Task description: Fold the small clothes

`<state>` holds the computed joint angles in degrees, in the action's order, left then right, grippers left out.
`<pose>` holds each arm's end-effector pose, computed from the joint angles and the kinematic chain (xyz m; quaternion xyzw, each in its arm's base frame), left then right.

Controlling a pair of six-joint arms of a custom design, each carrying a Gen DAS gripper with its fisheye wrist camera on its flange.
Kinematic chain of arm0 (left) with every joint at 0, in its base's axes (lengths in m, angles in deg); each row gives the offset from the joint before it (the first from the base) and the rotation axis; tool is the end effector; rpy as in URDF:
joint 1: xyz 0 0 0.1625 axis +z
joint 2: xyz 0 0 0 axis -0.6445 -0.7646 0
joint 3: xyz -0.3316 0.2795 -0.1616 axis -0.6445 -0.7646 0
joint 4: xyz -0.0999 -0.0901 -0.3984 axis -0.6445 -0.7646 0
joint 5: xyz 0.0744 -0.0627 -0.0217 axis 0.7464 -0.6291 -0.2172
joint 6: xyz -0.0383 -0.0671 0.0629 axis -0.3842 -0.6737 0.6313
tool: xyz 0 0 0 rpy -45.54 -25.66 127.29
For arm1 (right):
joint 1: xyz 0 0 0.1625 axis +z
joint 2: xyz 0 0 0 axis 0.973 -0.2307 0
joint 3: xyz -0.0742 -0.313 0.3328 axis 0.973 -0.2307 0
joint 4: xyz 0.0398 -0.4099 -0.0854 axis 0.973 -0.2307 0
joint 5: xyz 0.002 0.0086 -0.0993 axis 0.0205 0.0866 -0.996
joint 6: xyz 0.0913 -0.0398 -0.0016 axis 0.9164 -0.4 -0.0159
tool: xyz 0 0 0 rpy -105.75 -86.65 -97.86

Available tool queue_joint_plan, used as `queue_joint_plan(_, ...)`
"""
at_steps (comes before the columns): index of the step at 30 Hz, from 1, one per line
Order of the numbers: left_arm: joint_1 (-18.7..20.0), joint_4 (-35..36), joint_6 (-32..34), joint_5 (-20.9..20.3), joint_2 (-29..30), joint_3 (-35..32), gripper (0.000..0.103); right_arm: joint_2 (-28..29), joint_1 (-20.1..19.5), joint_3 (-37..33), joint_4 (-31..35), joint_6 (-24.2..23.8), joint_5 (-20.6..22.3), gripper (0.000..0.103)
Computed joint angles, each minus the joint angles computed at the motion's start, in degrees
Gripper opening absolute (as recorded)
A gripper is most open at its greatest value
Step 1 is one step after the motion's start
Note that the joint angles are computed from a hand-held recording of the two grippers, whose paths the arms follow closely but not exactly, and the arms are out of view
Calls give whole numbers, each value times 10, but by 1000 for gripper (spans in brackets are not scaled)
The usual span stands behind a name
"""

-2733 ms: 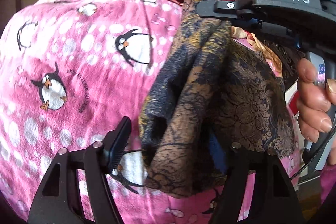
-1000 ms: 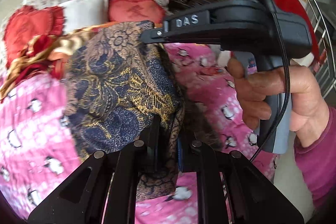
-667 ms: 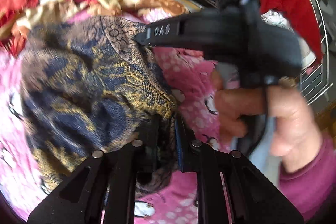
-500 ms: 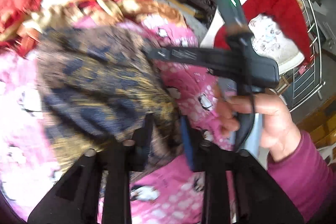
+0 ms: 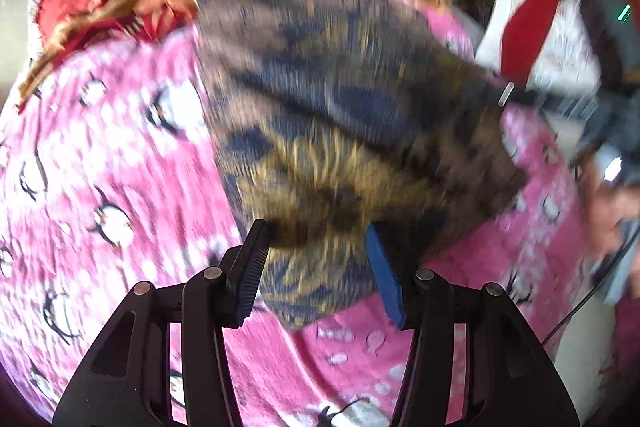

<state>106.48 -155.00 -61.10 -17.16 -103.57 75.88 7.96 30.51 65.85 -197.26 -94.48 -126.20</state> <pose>0.0208 -0.4184 0.2229 0.2497 0.9189 -0.1566 0.2623 0.2397 -0.4718 0.0181 0.1382 -0.9363 0.2581 0.1938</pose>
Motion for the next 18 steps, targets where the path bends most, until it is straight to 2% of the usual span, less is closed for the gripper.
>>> queue_joint_plan(3,9,-17,6,3,25,7,50,-3,5,7,-24,-25,-37,10)
queue_joint_plan(4,9,-20,3,7,31,8,50,3,0,0,-13,-20,-65,10)
queue_joint_plan(6,8,-22,1,9,34,6,50,3,-19,-3,25,5,-60,10)
queue_joint_plan(8,7,-20,1,6,28,8,50,-2,-24,9,10,31,-55,21)
queue_joint_plan(9,7,-16,0,5,24,7,50,-6,-20,15,0,46,-60,35)
queue_joint_plan(10,8,-12,-1,2,23,6,50,-14,-13,28,-17,57,-55,37)
queue_joint_plan(14,11,-5,-10,0,29,-1,50,-28,14,51,-28,38,-2,37)
queue_joint_plan(15,8,-7,-16,1,30,1,50,-25,19,49,-14,38,-2,37)
queue_joint_plan(17,10,0,-16,-1,23,0,50,-12,27,37,30,42,-27,35)
queue_joint_plan(18,11,2,-14,-3,20,0,50,1,31,36,31,29,-52,16)
